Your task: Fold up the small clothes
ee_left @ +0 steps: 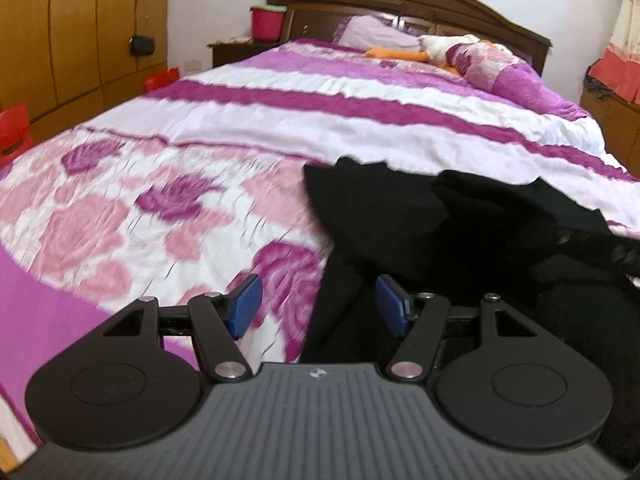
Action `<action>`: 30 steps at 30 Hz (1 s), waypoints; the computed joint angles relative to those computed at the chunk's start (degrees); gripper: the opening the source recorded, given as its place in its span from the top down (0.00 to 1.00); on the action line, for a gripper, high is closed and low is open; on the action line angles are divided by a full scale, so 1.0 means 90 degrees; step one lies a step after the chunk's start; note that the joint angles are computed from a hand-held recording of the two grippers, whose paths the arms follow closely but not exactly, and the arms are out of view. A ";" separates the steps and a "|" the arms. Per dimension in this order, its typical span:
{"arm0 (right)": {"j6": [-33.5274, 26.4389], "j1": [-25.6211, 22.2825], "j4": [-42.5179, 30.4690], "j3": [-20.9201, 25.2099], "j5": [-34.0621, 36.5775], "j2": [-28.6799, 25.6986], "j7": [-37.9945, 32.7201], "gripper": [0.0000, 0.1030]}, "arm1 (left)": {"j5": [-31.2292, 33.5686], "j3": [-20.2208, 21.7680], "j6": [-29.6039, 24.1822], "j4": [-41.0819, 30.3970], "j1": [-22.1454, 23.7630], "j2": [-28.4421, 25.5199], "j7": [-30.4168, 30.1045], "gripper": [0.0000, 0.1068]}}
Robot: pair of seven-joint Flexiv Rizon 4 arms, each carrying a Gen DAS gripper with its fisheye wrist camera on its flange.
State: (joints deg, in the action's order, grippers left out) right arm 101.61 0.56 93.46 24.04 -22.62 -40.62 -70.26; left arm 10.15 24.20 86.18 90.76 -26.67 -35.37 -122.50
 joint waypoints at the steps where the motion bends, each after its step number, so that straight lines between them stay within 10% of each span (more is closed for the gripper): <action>1: 0.0022 -0.0061 -0.0037 0.0024 0.0024 0.0005 0.0019 0.87 | -0.0013 -0.0050 0.0009 -0.0088 0.0036 -0.0038 0.0034 0.36; 14: 0.0410 0.0646 0.0079 -0.1979 0.1072 0.0219 0.1037 0.87 | -0.0513 -0.0318 -0.0025 -0.1399 0.0207 -0.0964 0.0766 0.36; 22: -0.0286 -0.0138 -0.0043 -0.1266 0.0990 -0.0129 0.1058 0.85 | -0.0407 -0.0271 -0.0549 -0.1911 0.0250 -0.1392 0.0748 0.36; 28: -0.0055 -0.0023 0.0135 -0.1479 0.1184 0.0106 0.1108 0.71 | -0.0211 -0.0354 -0.0375 -0.1914 0.0330 -0.1355 0.0705 0.36; 30: 0.0183 0.0215 0.0132 -0.1807 0.1243 0.0130 0.1136 0.47 | -0.0260 -0.0380 -0.0295 -0.1941 0.0361 -0.1366 0.0666 0.36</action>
